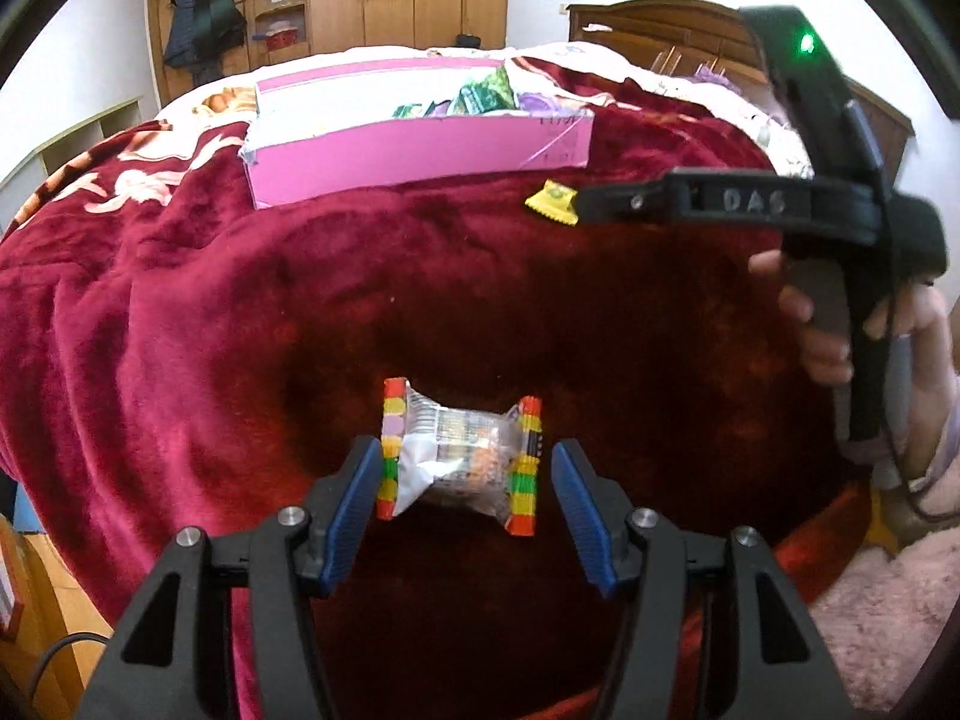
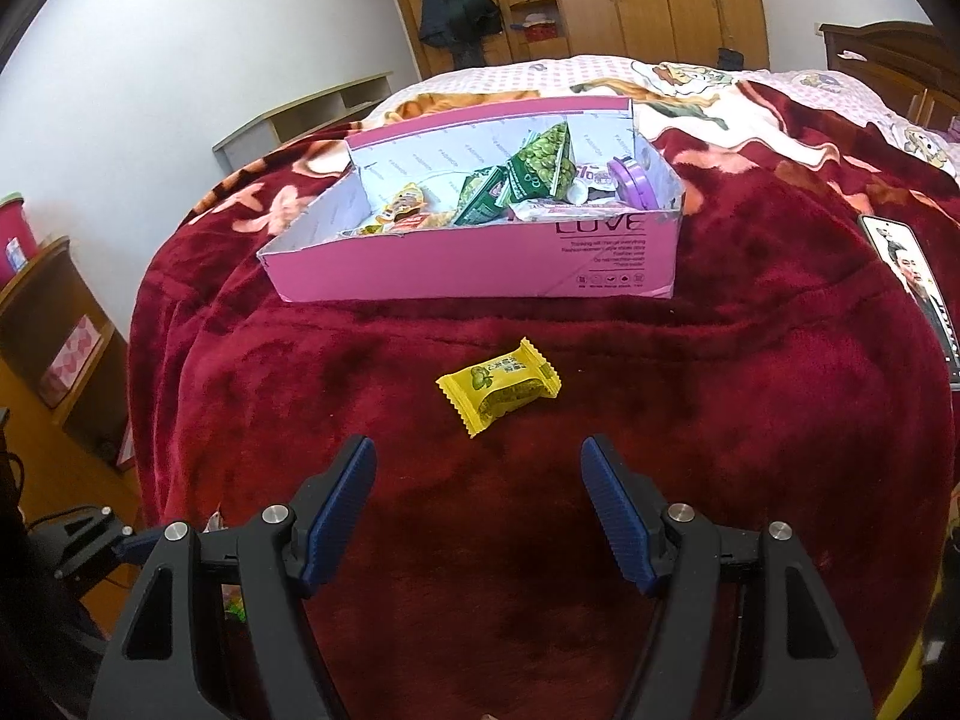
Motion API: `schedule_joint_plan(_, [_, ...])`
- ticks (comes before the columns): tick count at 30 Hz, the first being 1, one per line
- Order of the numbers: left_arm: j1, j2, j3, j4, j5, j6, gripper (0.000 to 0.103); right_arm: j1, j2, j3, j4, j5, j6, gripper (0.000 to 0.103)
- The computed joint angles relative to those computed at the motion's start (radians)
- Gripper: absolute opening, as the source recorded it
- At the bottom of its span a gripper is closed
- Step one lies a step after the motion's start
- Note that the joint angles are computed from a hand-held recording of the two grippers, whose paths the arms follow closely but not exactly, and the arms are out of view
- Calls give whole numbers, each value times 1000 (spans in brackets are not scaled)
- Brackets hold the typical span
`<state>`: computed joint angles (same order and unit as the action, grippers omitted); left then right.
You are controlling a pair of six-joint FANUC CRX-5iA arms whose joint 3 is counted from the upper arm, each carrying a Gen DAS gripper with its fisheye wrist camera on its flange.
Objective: Organize snacks
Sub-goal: 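Grasp the striped candy pack with the left gripper while the right gripper grasps the yellow candy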
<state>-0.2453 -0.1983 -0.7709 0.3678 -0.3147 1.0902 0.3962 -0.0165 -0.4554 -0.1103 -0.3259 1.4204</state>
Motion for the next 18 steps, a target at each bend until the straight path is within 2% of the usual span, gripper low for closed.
schedule_joint_plan(1, [-3, 10, 24, -86, 0, 83, 62, -1, 1, 0, 3, 1, -5, 73])
schedule_joint_plan(3, [-4, 19, 25, -113, 20, 115, 62, -3, 5, 1, 8, 3, -11, 73])
schedule_joint_plan(5, [-1, 20, -13, 1, 57, 26, 57, -4, 7, 0, 13, 5, -19, 73])
schedule_joint_plan(7, [2, 17, -20, 14, 67, 11, 46, -5, 10, 2, 15, 5, -23, 73])
schedule_joint_plan(9, [5, 11, -29, 31, 75, -4, 42, -5, 13, 3, 17, 4, -25, 73])
schedule_joint_plan(13, [7, -4, -60, 132, 100, -78, 40, -2, 16, -1, 38, 14, -39, 73])
schedule_joint_plan(18, [16, -17, -70, 176, 126, -97, 40, 3, 28, -18, 124, 60, -111, 73])
